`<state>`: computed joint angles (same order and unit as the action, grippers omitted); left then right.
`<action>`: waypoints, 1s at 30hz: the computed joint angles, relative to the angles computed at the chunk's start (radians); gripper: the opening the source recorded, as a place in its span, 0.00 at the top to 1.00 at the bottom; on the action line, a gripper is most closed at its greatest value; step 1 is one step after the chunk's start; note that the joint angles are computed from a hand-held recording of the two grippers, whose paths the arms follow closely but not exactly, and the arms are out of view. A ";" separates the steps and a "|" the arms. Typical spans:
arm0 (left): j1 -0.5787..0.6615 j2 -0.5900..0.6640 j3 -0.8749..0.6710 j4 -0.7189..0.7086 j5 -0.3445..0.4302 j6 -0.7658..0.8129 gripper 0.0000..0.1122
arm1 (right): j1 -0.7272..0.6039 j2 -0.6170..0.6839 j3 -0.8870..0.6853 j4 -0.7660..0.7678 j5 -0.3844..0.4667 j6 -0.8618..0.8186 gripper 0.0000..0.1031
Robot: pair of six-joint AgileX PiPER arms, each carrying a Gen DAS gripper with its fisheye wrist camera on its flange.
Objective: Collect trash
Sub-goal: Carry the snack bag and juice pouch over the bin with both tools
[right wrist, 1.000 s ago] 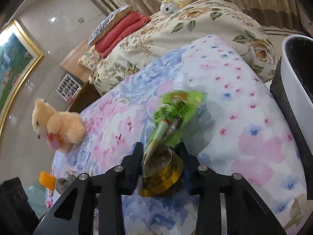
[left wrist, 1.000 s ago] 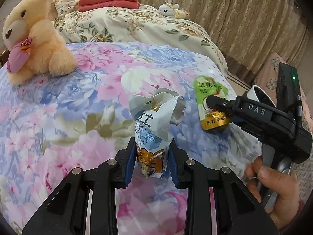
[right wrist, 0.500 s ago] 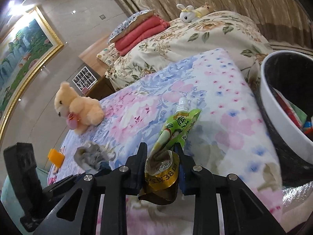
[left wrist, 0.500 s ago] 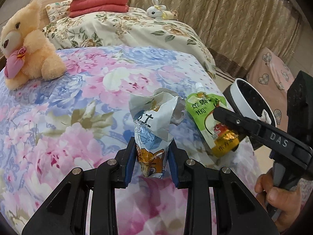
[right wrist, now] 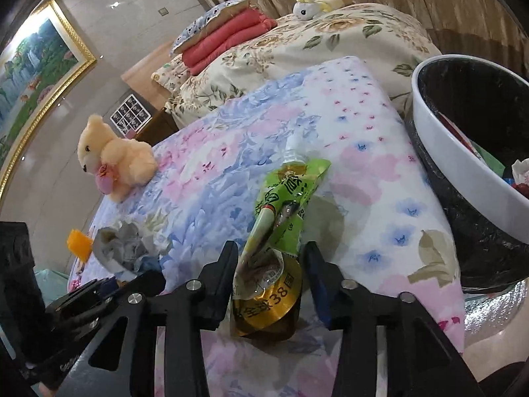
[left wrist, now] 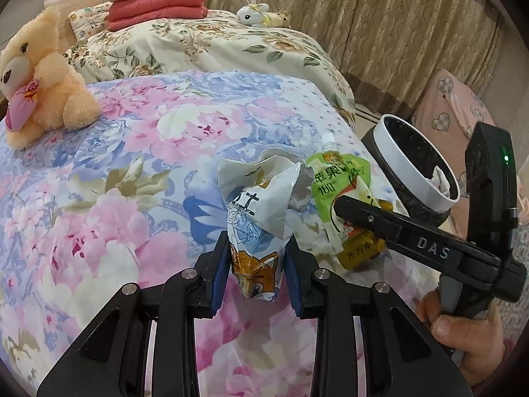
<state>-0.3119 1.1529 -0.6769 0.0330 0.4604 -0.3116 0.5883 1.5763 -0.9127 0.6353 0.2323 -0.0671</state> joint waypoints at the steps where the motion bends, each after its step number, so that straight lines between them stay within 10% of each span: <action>1: -0.006 -0.004 0.000 0.010 0.003 -0.012 0.74 | 0.001 -0.005 0.003 -0.003 -0.001 -0.002 0.71; 30: -0.377 0.092 -0.162 0.361 0.091 -0.406 0.74 | -0.216 -0.406 0.238 0.084 0.055 -0.149 0.73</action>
<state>-0.6894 1.2448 -0.8392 0.3941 0.5511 -0.7175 0.3725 1.1707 -0.6748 0.7193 0.2874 -0.2161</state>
